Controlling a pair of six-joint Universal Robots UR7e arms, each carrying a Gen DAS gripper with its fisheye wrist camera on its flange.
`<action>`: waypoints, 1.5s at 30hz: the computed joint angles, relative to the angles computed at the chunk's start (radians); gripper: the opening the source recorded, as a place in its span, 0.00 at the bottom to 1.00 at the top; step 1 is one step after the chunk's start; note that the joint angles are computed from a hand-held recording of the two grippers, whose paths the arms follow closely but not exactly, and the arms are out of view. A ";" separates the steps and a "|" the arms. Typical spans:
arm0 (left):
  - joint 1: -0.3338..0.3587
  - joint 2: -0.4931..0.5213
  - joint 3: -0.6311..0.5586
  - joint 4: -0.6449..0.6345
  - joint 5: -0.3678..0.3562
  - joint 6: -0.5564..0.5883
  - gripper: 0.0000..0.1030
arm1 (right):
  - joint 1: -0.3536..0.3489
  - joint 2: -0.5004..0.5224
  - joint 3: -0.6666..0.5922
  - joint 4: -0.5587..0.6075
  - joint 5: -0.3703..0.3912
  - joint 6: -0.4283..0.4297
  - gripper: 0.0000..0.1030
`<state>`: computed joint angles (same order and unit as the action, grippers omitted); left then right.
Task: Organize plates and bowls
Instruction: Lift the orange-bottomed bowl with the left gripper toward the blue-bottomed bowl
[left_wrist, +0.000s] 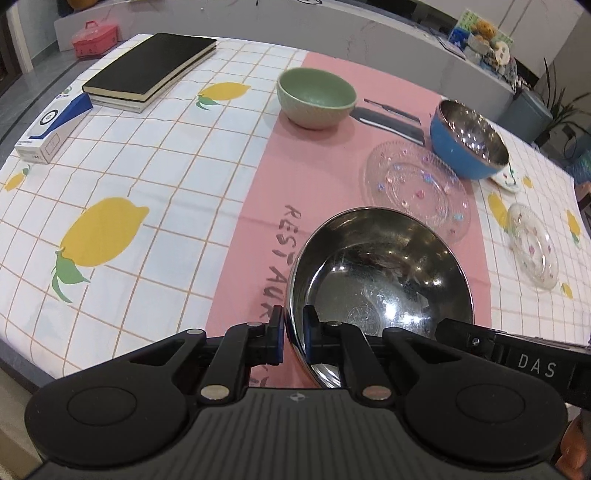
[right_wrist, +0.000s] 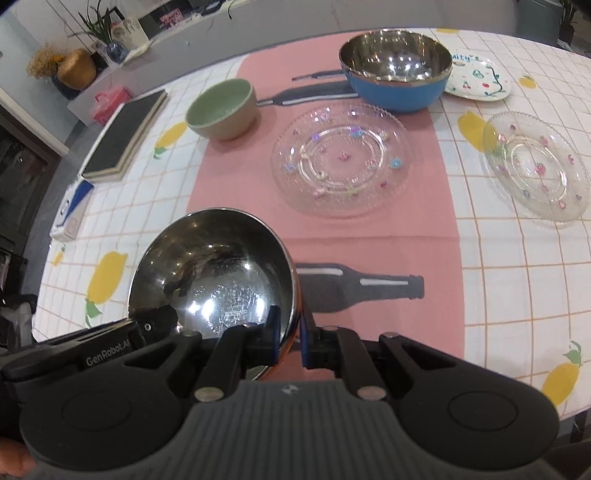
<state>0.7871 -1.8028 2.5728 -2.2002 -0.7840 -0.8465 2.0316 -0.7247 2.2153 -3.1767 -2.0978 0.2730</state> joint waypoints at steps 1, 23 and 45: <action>-0.002 -0.002 0.001 0.009 -0.002 -0.005 0.10 | -0.003 -0.003 0.003 0.003 0.004 0.002 0.08; 0.048 0.053 -0.021 0.012 0.018 0.019 0.09 | -0.003 0.037 -0.024 0.006 0.007 0.002 0.09; -0.460 -0.125 -0.091 0.612 0.167 -0.438 0.28 | 0.039 -0.185 0.171 -0.280 0.000 -0.172 0.48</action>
<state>0.3266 -1.9275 2.4818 -1.5883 -0.6166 -1.2846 2.0703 -0.9094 2.3866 -3.4565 -2.0973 0.1013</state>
